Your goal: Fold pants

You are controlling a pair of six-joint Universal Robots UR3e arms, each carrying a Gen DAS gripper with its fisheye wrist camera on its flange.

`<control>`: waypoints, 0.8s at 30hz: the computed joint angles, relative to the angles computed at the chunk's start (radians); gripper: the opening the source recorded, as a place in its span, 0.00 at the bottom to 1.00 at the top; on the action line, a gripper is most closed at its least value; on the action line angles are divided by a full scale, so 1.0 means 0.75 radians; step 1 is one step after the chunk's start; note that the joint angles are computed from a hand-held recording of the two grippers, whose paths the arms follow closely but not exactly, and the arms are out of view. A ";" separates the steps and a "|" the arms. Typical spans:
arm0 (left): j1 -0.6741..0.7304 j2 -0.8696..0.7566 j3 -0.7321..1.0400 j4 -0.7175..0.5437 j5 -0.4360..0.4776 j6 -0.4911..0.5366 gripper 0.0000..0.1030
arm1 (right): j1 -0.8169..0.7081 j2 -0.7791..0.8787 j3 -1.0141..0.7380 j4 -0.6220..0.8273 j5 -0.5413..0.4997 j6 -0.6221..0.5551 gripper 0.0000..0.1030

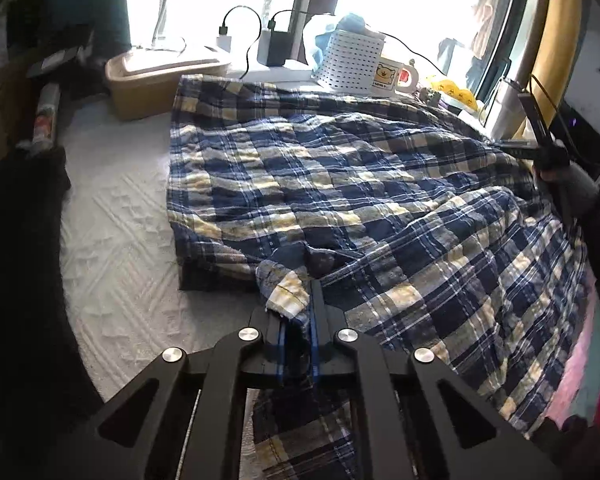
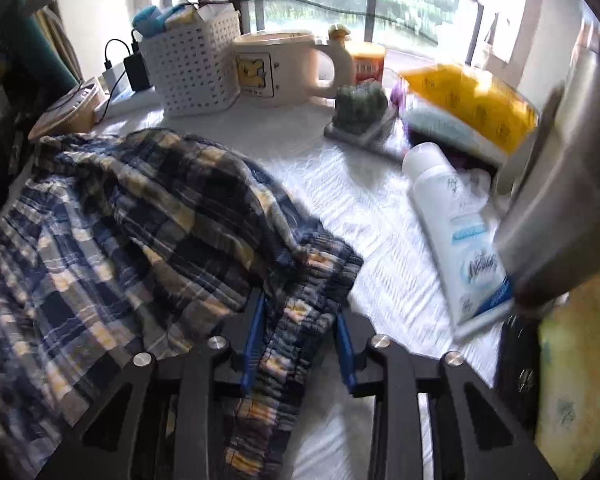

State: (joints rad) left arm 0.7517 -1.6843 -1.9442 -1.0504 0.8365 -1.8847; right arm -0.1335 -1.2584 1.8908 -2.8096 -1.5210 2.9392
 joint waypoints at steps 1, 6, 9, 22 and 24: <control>0.009 0.008 -0.014 0.026 -0.002 0.008 0.06 | 0.031 0.020 -0.018 -0.024 -0.064 0.003 0.21; 0.063 0.008 -0.056 0.179 0.035 -0.011 0.06 | 0.098 0.136 -0.076 -0.171 -0.317 0.003 0.20; 0.081 -0.032 0.014 0.089 0.047 0.002 0.07 | 0.082 0.170 -0.099 -0.200 -0.308 0.026 0.21; 0.284 0.184 -0.003 -0.381 -0.100 0.276 0.54 | 0.064 -0.607 0.540 -0.191 -0.119 0.025 0.68; 0.341 0.263 -0.048 -0.495 -0.088 0.408 0.54 | 0.051 -0.780 0.674 -0.168 -0.091 0.021 0.68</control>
